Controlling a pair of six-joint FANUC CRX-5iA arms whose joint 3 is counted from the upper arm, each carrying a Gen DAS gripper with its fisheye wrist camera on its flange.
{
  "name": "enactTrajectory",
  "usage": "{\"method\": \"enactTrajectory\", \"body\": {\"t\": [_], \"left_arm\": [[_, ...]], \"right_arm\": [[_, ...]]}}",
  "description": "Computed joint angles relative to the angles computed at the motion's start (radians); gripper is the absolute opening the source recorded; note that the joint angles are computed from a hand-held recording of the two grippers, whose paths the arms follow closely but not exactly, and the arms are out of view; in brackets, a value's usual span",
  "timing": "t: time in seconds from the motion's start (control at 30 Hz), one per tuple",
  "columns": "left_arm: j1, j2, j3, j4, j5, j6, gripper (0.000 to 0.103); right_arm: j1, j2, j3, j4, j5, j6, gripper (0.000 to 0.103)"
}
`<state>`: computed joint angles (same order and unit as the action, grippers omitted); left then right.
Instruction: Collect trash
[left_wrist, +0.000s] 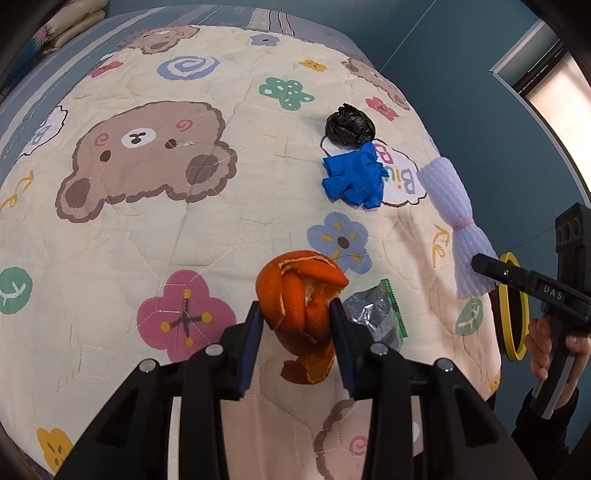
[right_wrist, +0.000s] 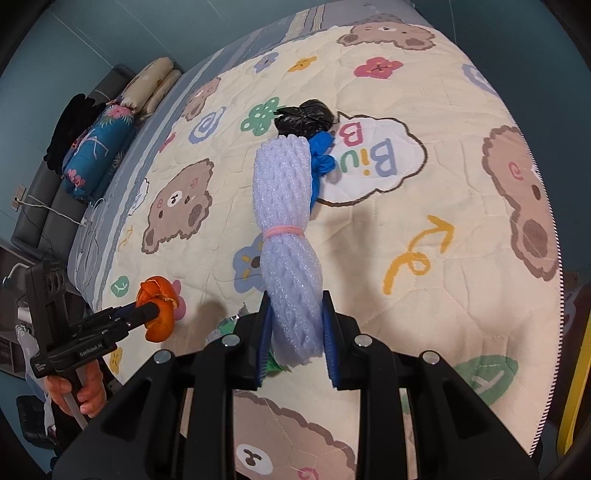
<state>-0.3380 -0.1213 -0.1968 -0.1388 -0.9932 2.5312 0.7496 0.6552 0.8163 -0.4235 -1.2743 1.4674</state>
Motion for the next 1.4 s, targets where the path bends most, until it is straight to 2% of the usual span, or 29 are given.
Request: {"method": "enactTrajectory", "body": {"t": [0.93, 1.4], "left_arm": [[-0.113, 0.196, 0.259, -0.004, -0.05, -0.045, 0.035], [-0.151, 0.328, 0.398, 0.048, -0.018, -0.106, 0.035]], "right_arm": [[-0.141, -0.122, -0.218, -0.075, 0.083, 0.042, 0.024], [-0.221, -0.17, -0.303, -0.091, 0.118, 0.041, 0.024]]}}
